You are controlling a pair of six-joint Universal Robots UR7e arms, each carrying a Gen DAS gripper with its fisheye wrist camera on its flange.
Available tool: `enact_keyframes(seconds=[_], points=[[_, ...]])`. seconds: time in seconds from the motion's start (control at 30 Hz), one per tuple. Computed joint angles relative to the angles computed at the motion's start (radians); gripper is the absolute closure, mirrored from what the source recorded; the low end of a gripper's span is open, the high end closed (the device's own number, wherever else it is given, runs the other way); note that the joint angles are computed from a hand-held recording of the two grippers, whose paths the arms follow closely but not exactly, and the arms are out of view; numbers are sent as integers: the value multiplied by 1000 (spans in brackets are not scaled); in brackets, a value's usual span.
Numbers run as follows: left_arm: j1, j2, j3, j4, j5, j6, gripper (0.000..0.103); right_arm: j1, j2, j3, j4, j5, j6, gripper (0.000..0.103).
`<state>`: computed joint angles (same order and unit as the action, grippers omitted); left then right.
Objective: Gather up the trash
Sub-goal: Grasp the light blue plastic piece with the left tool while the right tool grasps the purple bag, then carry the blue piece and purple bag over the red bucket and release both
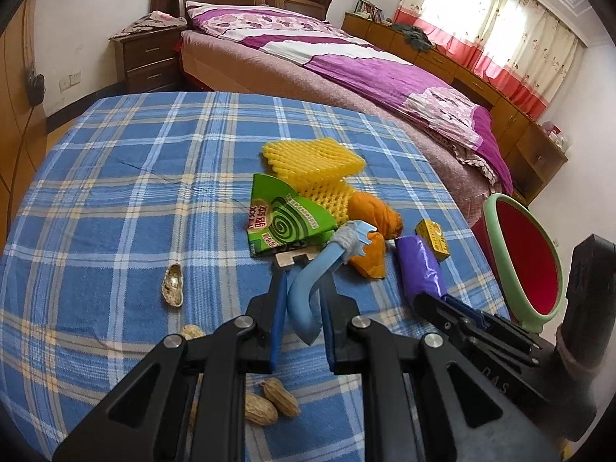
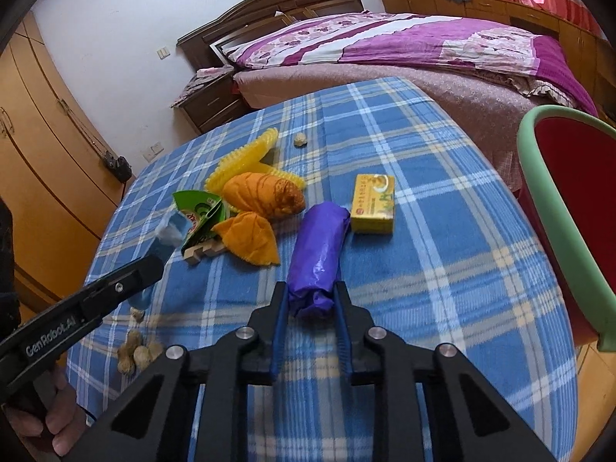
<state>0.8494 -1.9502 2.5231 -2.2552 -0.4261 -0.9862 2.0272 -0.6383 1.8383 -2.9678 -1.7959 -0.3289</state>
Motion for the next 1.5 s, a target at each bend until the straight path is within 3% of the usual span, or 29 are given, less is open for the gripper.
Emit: enact_keyframes(seconds=[0.43, 0.7, 1.1, 1.5], points=[[-98, 4, -12, 178, 10, -144, 86, -22, -149, 156, -112, 53, -13, 79], [-131, 71, -25, 131, -13, -126, 86, -47, -235, 226, -193, 63, -11, 79], [-134, 282, -84, -97, -52, 68, 86, -110, -321, 271, -275, 68, 2, 79], [-80, 558, -211, -405, -106, 381, 86, -190, -358, 259, -317, 38, 55, 79]])
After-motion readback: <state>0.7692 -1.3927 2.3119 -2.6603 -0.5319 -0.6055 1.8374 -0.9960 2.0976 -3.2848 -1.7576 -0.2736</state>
